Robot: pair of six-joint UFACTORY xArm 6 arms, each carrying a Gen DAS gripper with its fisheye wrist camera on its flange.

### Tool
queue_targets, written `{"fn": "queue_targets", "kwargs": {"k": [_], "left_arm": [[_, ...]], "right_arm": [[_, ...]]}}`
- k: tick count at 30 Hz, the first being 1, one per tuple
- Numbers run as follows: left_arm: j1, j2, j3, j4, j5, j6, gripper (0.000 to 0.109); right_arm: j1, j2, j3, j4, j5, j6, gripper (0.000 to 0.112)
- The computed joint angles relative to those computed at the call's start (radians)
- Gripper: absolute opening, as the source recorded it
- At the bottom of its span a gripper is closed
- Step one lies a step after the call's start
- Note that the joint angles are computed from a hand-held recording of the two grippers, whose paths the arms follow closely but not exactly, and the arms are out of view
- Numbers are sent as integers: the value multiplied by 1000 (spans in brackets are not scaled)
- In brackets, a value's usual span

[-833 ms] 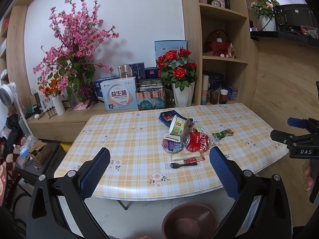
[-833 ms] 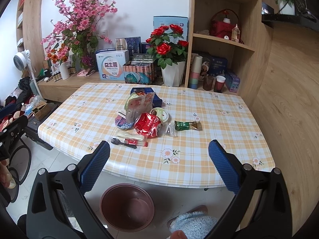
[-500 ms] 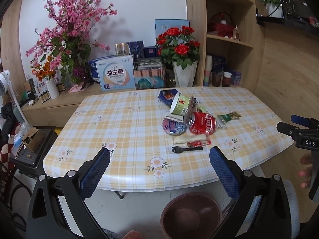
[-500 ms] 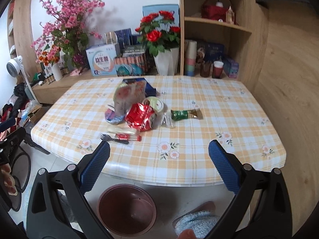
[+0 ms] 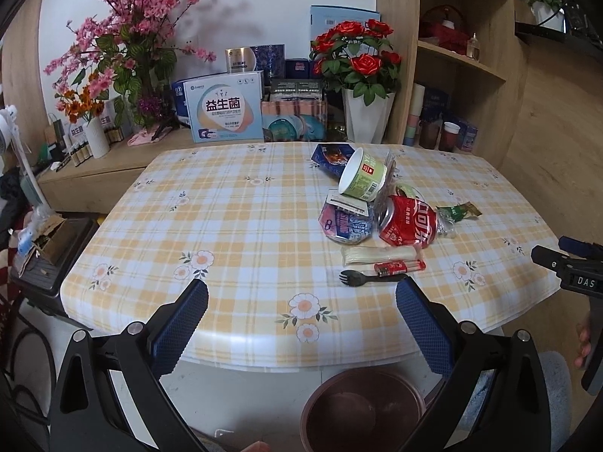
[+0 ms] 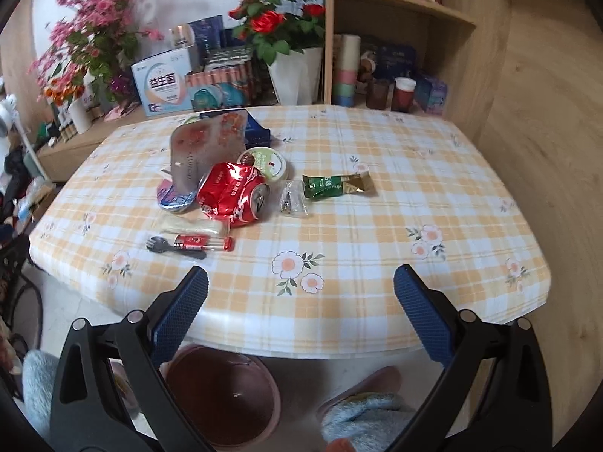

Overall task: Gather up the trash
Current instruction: 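Move the right tool toward the crushed red can and close on it, then lift the red can with the right tool while the left tool grasps a paper card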

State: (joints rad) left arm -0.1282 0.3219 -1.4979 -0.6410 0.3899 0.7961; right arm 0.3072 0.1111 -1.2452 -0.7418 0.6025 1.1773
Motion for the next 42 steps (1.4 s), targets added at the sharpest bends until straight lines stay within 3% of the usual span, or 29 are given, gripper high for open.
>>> {"fn": "queue_targets", "kwargs": {"k": [5, 9, 12, 19, 24, 30, 35, 37, 42], "left_arm": [[-16, 80, -85, 48, -24, -46, 98], [-21, 162, -187, 97, 8, -94, 98], [-30, 223, -262, 133, 15, -106, 96], [-46, 354, -437, 141, 45, -86, 87], [-47, 470, -617, 156, 129, -129, 81], [-55, 536, -713, 168, 157, -129, 80], [-60, 598, -804, 183, 202, -145, 79], [-63, 615, -831, 181, 215, -142, 79], [-76, 632, -858, 175, 225, -124, 77]], "right_arm": [[-22, 81, -67, 23, -34, -56, 97], [-48, 151, -119, 86, -109, -137, 95], [-67, 224, -181, 186, -159, -244, 81], [-87, 408, -362, 309, -242, -396, 62], [-98, 551, -518, 505, -253, -532, 52], [-116, 660, -641, 615, -228, -559, 49], [-122, 704, -684, 694, -233, -566, 47], [-122, 720, -709, 714, -217, -573, 38], [-120, 687, -666, 723, -225, -566, 35]]}}
